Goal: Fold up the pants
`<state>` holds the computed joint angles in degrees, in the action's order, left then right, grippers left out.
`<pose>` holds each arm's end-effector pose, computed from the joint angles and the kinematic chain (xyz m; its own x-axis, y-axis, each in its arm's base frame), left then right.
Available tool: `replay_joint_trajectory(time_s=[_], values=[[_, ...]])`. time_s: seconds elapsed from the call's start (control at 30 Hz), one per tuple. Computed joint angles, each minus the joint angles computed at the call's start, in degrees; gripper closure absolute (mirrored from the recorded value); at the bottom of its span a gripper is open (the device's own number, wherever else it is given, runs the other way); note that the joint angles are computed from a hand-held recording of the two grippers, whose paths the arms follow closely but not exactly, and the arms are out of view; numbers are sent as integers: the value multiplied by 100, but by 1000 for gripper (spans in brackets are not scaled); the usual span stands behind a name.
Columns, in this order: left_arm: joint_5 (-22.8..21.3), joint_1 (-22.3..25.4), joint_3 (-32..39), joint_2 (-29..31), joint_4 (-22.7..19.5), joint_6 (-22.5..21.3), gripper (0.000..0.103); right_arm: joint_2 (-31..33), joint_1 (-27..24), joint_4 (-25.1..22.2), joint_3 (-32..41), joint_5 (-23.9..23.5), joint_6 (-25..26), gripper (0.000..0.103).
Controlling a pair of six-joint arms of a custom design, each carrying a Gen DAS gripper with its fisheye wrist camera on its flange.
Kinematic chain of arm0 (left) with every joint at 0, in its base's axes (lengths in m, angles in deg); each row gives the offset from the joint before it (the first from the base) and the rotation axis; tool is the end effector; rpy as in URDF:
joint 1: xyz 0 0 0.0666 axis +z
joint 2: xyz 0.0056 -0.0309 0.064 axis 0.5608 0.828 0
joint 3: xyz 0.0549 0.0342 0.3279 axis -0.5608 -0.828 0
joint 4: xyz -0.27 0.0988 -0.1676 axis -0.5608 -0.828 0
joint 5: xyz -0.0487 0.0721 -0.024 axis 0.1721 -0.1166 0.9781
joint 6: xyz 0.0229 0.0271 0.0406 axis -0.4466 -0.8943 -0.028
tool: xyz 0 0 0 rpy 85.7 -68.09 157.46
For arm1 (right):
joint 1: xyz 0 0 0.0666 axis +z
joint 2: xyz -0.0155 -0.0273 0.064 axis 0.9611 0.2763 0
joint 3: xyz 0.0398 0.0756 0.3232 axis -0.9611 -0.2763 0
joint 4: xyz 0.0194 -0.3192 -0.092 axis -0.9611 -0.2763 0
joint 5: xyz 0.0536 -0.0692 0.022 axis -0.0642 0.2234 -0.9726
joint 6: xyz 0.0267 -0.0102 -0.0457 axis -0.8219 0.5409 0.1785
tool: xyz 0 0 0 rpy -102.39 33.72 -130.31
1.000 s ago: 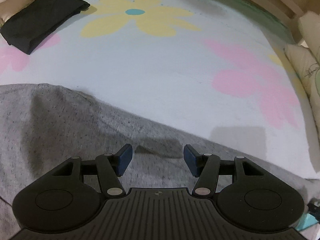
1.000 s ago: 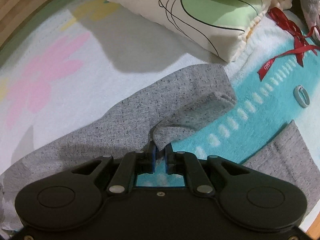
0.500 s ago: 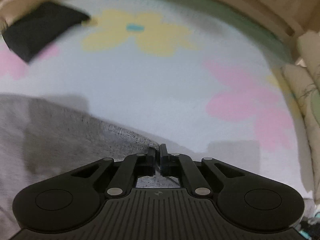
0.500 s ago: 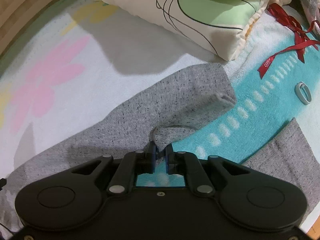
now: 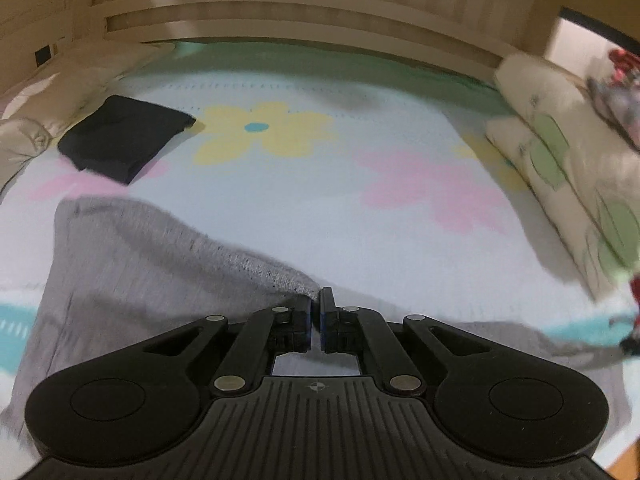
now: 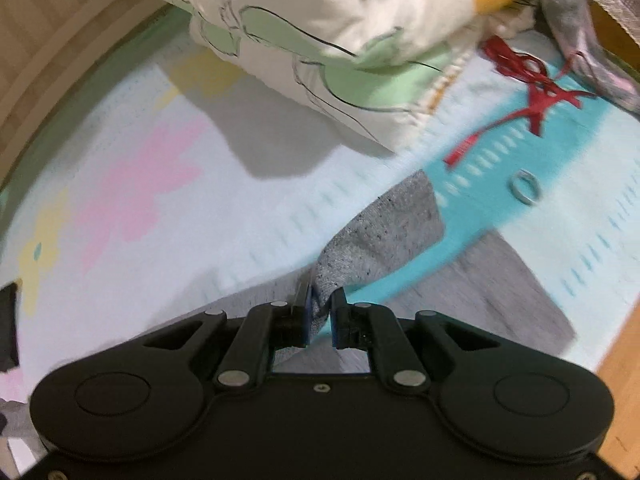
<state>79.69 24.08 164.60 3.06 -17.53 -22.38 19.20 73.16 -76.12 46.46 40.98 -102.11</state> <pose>0.4497 -0.0785 0.4457 -0.7458 -0.0681 -0.6627 -0.0025 0.9950 -0.0993 0.4404 -0.0073 0.4202 -0.6857 0.6218 -0.3783 0.5606 0.7827 0.2704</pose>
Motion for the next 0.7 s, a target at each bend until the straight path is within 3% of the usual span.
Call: replay_joint_trajectory(time_s=[0.23, 0.4, 0.47, 0.53, 0.7], values=[[-284, -293, -1373, -715, 156, -258, 99, -574, -58, -347, -883, -139, 62, 90], [-507, -484, -1874, -673, 149, -546, 99, -614, -148, -540, -1362, -262, 121, 90], [-613, -530, -1811, -460, 90, -621, 99, -631, -210, -601, -1506, -176, 90, 80], [-591, -531, -1824, -378, 99, -632, 99, -713, -354, -559, -1630, -156, 223, 61], [-715, -599, -1853, -306, 285, -646, 99, -1328, -1019, 66, -2057, -150, -146, 56]])
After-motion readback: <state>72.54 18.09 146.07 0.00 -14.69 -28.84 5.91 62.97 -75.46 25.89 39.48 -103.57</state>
